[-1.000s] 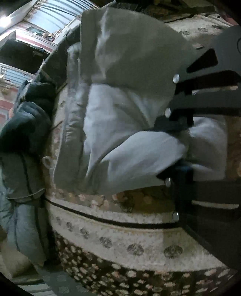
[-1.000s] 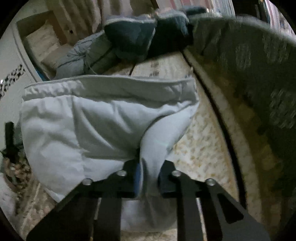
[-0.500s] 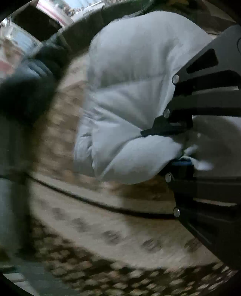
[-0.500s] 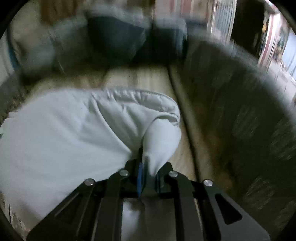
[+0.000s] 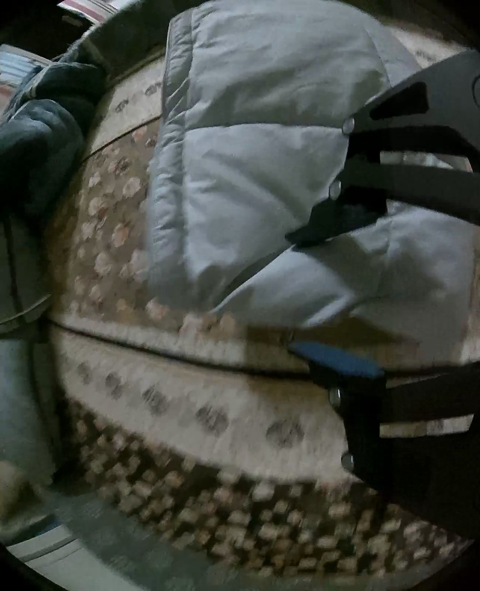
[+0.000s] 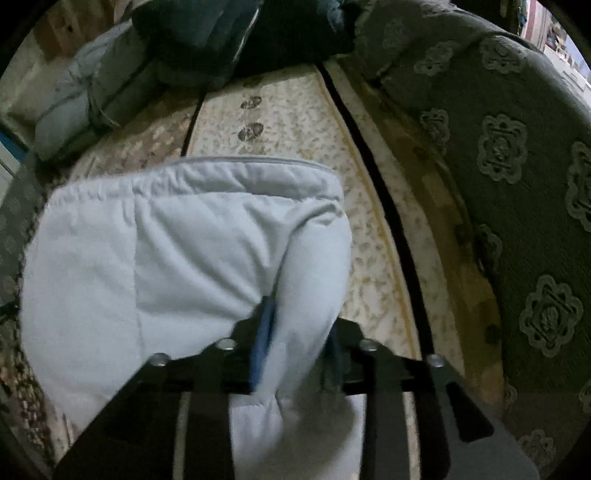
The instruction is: Fold large clothes
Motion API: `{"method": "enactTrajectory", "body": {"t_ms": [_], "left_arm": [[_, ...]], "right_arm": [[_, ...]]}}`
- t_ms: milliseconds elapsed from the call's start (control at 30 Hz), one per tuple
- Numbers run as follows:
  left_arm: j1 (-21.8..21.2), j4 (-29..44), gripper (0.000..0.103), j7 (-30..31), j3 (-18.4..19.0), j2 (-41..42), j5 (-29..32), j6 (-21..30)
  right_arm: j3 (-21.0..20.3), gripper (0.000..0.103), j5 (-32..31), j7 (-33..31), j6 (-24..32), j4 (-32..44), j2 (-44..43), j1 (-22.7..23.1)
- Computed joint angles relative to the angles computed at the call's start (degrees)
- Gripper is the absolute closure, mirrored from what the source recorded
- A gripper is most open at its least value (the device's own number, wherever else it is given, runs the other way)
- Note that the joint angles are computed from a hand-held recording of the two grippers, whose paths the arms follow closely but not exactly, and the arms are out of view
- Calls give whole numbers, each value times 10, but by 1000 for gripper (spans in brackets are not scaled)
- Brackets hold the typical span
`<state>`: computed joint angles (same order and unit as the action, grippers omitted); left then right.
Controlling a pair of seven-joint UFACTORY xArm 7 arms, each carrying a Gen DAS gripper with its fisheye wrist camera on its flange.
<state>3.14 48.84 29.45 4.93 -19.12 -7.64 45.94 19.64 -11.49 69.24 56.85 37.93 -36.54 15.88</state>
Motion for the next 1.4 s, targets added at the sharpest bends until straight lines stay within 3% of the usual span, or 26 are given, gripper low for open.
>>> {"method": "enactTrajectory", "body": {"t_ms": [33, 67, 233, 333, 533, 667, 733, 800, 933, 1167, 1400], "left_arm": [[3, 7, 34, -9, -4, -2, 8, 0], [6, 15, 32, -6, 1, -3, 9, 3], [-3, 27, 12, -9, 7, -41, -19, 50], [-27, 13, 9, -2, 4, -93, -50, 83], [-74, 8, 5, -67, -27, -110, -91, 145], [-97, 9, 5, -129, -73, -63, -69, 129], [-101, 22, 3, -165, -88, -29, -44, 119], [-103, 40, 3, -202, -91, 9, -35, 102], [-106, 75, 3, -235, -91, 63, -3, 105], [-125, 86, 3, -288, -114, 97, 90, 84], [-130, 81, 3, -295, -108, 104, 108, 71]], "right_arm": [[18, 38, -19, 9, 23, 11, -8, -6], [25, 35, -29, 14, 30, 16, -12, -7], [62, 34, -60, 52, 44, 56, -5, -13], [79, 34, -78, 90, 8, 79, 17, -15], [74, 32, -84, 149, -151, 128, 140, -1], [88, 33, -157, 143, -86, 232, 260, 5], [71, 30, -149, 143, -83, 245, 289, 15], [43, 19, -123, 147, -124, 226, 304, 21], [13, 10, -147, 135, -117, 234, 339, 43], [-40, 4, -146, 116, -96, 261, 379, 86], [-66, 2, -156, 115, -83, 273, 397, 114]]}}
